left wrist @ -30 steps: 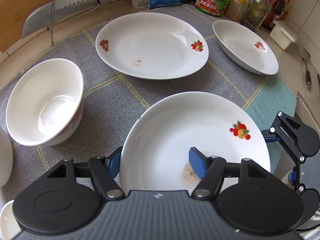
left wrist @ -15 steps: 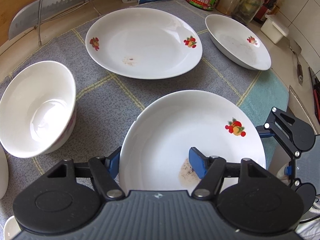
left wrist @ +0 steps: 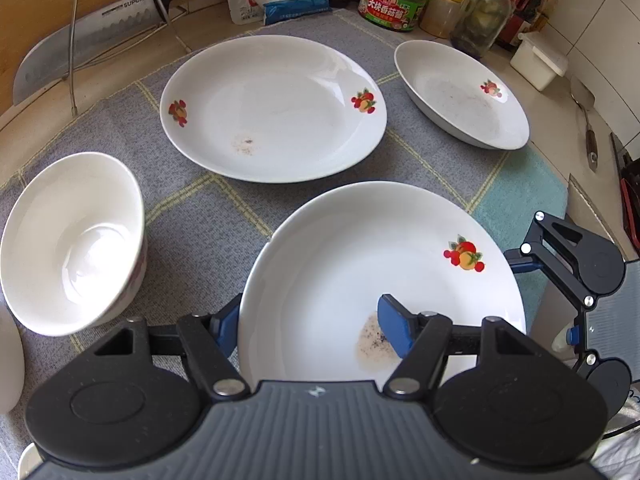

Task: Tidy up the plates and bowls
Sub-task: 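Lower the stained plate onto the white flower plate with the left gripper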

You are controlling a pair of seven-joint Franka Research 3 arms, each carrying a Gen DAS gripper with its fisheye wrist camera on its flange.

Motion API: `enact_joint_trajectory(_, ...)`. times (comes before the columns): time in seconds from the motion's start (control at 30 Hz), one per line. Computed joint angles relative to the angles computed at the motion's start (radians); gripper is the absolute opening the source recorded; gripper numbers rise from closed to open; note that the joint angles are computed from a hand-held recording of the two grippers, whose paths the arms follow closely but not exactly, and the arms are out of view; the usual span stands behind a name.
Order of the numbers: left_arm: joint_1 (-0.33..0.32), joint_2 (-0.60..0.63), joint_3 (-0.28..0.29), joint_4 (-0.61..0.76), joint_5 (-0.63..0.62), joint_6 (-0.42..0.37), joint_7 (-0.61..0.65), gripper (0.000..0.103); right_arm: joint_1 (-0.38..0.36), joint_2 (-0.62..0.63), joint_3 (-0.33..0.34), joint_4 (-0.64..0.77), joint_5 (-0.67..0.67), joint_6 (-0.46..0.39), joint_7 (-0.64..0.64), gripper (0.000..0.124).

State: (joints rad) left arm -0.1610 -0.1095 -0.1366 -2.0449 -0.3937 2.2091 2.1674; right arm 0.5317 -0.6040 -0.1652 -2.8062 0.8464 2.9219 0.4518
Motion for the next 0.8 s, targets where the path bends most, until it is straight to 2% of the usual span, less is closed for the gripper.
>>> enact_joint_trajectory(0.37, -0.026, 0.048, -0.031, 0.094, 0.005, 0.003, -0.023, 0.068, -0.087, -0.046, -0.008, 0.011, -0.053, -0.055, -0.001, 0.103)
enact_joint_trajectory(0.8, -0.068, 0.219, -0.111, 0.309, 0.056, 0.009, -0.062, 0.068, -0.187, -0.05, -0.082, 0.039, -0.072, -0.074, -0.067, 0.103)
